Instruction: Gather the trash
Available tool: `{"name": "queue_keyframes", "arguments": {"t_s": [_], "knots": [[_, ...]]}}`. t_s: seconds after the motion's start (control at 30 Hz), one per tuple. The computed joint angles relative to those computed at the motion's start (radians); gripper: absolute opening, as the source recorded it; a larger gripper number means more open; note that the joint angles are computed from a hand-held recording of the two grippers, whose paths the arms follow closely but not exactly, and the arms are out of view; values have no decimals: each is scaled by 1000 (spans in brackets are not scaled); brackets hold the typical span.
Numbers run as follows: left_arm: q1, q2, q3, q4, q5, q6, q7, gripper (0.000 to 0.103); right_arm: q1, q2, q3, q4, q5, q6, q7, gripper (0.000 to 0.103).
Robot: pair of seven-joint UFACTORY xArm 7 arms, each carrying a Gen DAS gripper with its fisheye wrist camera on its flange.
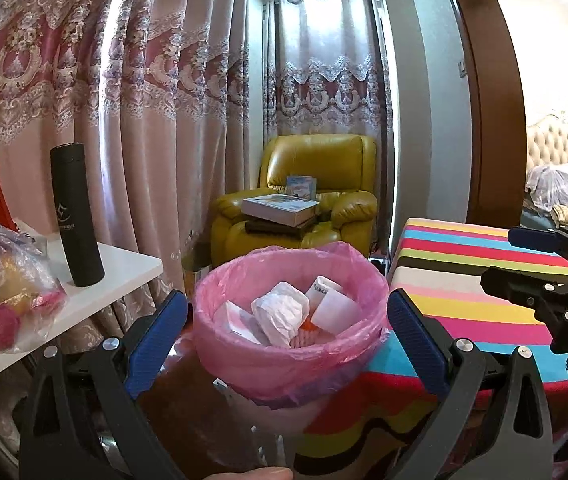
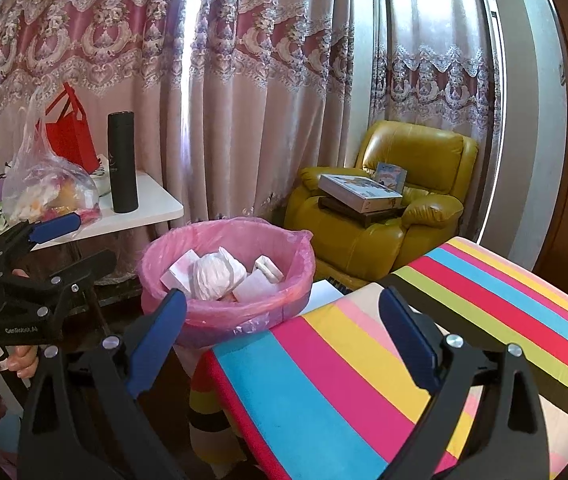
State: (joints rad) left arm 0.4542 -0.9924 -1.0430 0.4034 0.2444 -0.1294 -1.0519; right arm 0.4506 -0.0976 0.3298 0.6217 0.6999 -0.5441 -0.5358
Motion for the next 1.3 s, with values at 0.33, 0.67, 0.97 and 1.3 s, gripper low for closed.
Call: {"name": "queue_keyframes", "arguments": {"t_s": [0.33,0.67,0.97,1.3], "knots": [[2,3,-6,-6,-3,-15,2,96,13,14,5,21,37,6,-45,94],[8,20,-13,-5,-8,-21,4,96,27,24,-2,28,55,1,-60,95],[0,101,4,13,-1,-10,31,96,41,47,-18,49,103,4,-92,95],[10,132,-7,32,-2,12,35,96,48,61,-32,61,127,12,-107,95]]}}
